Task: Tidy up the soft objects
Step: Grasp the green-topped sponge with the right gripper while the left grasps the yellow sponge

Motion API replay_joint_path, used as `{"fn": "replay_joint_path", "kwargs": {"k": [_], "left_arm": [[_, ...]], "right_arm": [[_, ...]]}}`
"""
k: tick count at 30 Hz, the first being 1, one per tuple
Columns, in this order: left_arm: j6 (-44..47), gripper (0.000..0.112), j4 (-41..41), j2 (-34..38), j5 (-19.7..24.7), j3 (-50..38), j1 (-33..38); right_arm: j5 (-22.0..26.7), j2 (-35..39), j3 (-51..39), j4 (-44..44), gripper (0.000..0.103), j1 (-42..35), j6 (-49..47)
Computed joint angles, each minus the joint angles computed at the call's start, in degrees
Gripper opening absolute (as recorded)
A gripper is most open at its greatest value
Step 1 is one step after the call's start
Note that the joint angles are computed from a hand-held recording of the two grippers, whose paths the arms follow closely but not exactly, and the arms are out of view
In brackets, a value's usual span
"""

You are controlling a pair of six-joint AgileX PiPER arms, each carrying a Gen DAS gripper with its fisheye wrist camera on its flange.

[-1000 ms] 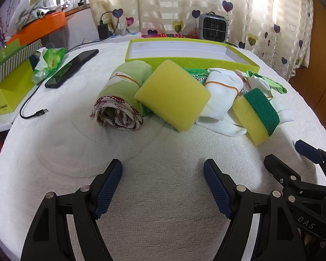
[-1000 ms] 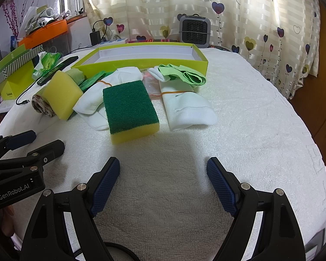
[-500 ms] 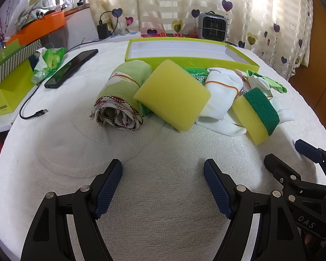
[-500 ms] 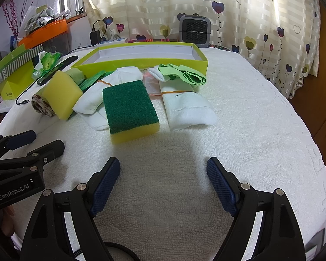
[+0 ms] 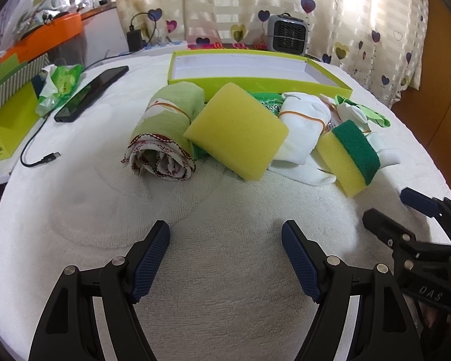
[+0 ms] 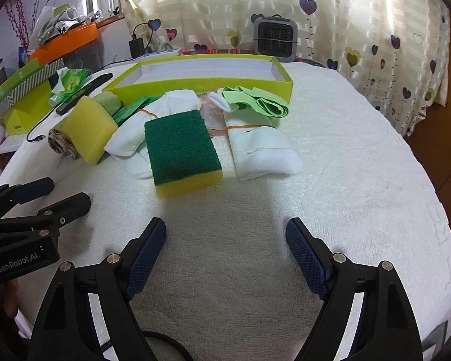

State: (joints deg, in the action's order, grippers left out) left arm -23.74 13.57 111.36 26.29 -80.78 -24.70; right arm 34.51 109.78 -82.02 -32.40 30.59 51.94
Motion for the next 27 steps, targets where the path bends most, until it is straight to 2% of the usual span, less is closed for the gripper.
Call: {"fn": "replay_joint_path", "kwargs": {"k": [4, 7, 9, 15, 18, 23, 27], "left_arm": [[11.64, 0.076, -11.86, -1.42, -0.85, 0.61, 2.45], [18.46, 0.076, -18.27, -3.14, -2.90, 1.86, 3.58], [22.72, 0.076, -22.08, -3.42, -2.70, 1.10, 4.20], [28.29, 0.076, -25.62, -2.07, -1.43, -3.25, 4.11], [27.63, 0.076, -23.82, 0.11, 0.33, -7.22, 3.77], [25.68, 0.076, -21.51, 3.03, 3.10, -12.83, 4.01], [25.79, 0.076, -20.59, 5.71, 6.08, -16.92, 4.12]], "right_arm": [[-3.72, -0.68, -0.21, 9.17, 0.082, -2.55, -8.83], [-5.75, -1.18, -0.27, 10.17, 0.082, -2.77, -10.78], [-6.81, -1.09, -0.88, 11.81, 0.082, -3.02, -13.15], [-5.97, 1.22, -5.61, 16.07, 0.082, -3.80, -19.94], [-4.93, 2.61, -8.07, 18.71, 0.082, -4.08, -24.15], [-3.59, 4.70, -11.08, 24.23, 0.071, -4.88, -30.65], [-2.78, 5.90, -12.60, 27.10, 0.069, -5.46, -33.70]]}}
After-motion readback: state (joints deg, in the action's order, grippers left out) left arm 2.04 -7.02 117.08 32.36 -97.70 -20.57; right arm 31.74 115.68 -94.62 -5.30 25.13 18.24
